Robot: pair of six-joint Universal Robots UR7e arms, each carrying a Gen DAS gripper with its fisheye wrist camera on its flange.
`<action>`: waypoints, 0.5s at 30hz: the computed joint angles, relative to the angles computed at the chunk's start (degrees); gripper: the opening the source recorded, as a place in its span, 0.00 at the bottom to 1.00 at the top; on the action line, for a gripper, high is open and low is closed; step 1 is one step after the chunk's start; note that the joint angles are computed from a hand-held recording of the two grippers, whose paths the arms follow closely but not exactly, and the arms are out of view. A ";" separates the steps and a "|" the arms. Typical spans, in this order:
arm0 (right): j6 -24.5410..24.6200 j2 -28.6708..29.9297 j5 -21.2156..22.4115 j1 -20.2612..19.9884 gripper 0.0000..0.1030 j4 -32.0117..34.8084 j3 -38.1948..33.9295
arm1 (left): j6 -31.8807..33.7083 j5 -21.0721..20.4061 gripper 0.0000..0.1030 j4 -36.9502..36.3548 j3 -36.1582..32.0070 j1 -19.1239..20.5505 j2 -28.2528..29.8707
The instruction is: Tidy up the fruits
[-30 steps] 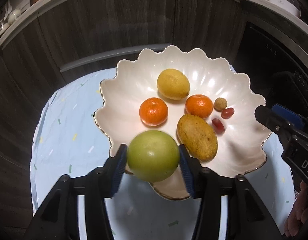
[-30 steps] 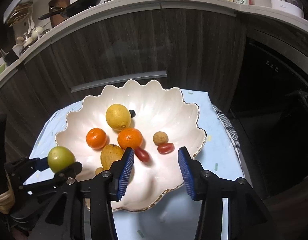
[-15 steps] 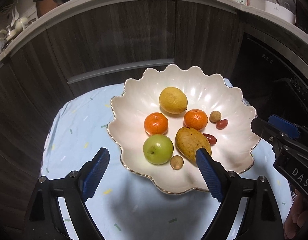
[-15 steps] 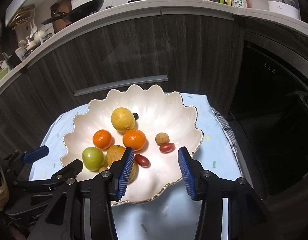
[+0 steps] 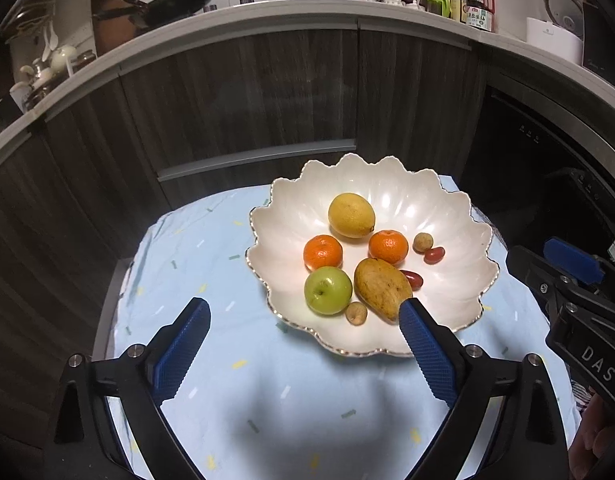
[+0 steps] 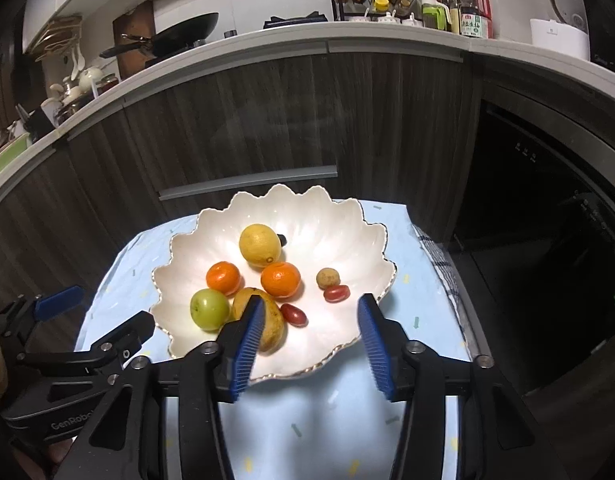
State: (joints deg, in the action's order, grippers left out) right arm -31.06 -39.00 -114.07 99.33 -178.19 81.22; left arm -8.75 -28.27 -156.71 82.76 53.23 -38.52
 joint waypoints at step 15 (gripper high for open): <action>-2.26 -4.91 -0.48 0.98 0.69 -7.01 9.40 | -5.81 4.74 1.00 -1.62 9.36 -3.63 -4.76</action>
State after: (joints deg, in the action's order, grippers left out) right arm -33.31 -43.90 -114.54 100.30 -185.20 90.62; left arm -14.57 -23.53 -158.33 92.11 49.61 -43.28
